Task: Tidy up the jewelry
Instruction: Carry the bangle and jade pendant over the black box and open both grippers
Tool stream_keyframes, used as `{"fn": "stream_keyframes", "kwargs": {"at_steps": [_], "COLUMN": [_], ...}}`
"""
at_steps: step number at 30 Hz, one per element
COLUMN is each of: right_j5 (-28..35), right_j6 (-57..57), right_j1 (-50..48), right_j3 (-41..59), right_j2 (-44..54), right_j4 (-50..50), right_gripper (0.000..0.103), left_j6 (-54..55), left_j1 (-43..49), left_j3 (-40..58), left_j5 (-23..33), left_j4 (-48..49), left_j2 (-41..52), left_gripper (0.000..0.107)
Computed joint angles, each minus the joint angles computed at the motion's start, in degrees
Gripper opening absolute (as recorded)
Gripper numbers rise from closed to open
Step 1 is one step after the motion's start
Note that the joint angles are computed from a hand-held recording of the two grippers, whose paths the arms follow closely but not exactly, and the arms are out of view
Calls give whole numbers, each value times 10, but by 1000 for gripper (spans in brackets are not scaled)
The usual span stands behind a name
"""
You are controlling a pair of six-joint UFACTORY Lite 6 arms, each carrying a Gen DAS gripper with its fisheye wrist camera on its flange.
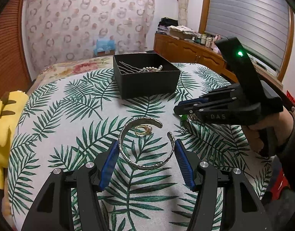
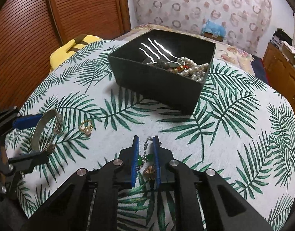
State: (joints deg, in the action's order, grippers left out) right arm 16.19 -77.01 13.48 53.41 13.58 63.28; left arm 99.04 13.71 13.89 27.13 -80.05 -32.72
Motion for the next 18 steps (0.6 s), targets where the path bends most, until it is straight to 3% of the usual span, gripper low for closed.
{"fn": "stream_keyframes", "kwargs": {"at_steps": [3,12,18], "right_j5": [-11,36,62], "right_j6": [-2,-102,-60], "right_j1": [7,-22,-30], "right_j3": [4,-22,-24], "right_j2": [4,-53,-119], "right_j4": [-2,90,43], "right_gripper": [3,2,2], "left_j6": [-3,-19,-23], "left_j1": [-1,-2,-4], "left_j3": [-1,11,26], "left_j5": [0,-1,1], "left_j4": [2,14,10], "left_j2": [-2,-5,1], "left_gripper": [56,56,56]}}
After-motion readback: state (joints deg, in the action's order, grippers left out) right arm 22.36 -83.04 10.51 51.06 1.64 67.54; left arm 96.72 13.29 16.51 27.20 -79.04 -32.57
